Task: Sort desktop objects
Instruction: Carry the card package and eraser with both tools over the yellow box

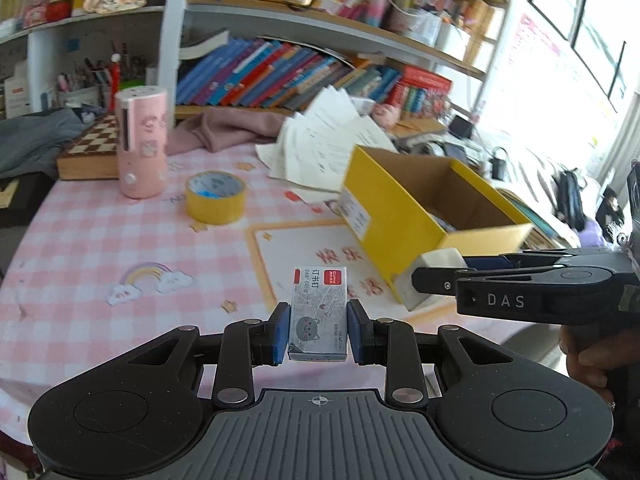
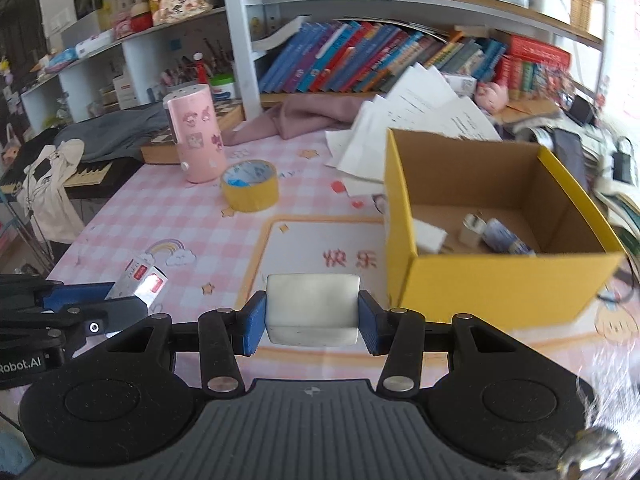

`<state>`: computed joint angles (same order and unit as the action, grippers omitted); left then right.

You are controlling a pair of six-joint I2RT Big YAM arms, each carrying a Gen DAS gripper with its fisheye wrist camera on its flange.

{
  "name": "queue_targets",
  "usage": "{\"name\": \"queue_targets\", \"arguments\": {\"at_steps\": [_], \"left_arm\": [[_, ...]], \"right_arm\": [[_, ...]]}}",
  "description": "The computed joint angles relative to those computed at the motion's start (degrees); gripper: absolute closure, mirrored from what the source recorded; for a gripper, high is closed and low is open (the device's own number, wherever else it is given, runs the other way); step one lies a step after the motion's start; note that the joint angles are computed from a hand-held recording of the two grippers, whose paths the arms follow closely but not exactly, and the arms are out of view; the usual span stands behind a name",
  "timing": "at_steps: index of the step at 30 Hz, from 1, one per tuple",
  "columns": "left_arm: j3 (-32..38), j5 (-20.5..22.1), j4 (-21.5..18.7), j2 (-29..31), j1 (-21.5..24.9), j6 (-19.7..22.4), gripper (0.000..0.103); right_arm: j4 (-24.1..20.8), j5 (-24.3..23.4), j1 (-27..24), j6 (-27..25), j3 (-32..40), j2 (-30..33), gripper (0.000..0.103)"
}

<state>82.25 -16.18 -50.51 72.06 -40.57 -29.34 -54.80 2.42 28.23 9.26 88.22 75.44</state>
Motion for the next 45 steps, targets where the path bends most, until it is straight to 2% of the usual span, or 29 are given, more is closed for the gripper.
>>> {"name": "queue_targets", "arguments": {"at_steps": [9,23,37,45], "left_arm": [[-0.1,1.8,0.8,-0.2,-1.7,1.7,0.075],[5.2,11.6,3.1,6.2,-1.7,9.6,0.075],[13.0,14.8,4.2,13.8,-1.8,12.0,0.075],[18.6,13.6,5.1,17.8,-1.8,14.5,0.075]], "right_arm": [[-1.2,3.1,0.4,3.3,-4.4,-5.1,0.058],[-4.4,7.7,-3.4,8.5,-6.7,-8.9,0.058],[-5.6,6.9,-9.8,6.1,-4.5,-6.9,0.058],[-2.6,6.4,-13.6,3.8,-3.0,-5.5,0.058]]}}
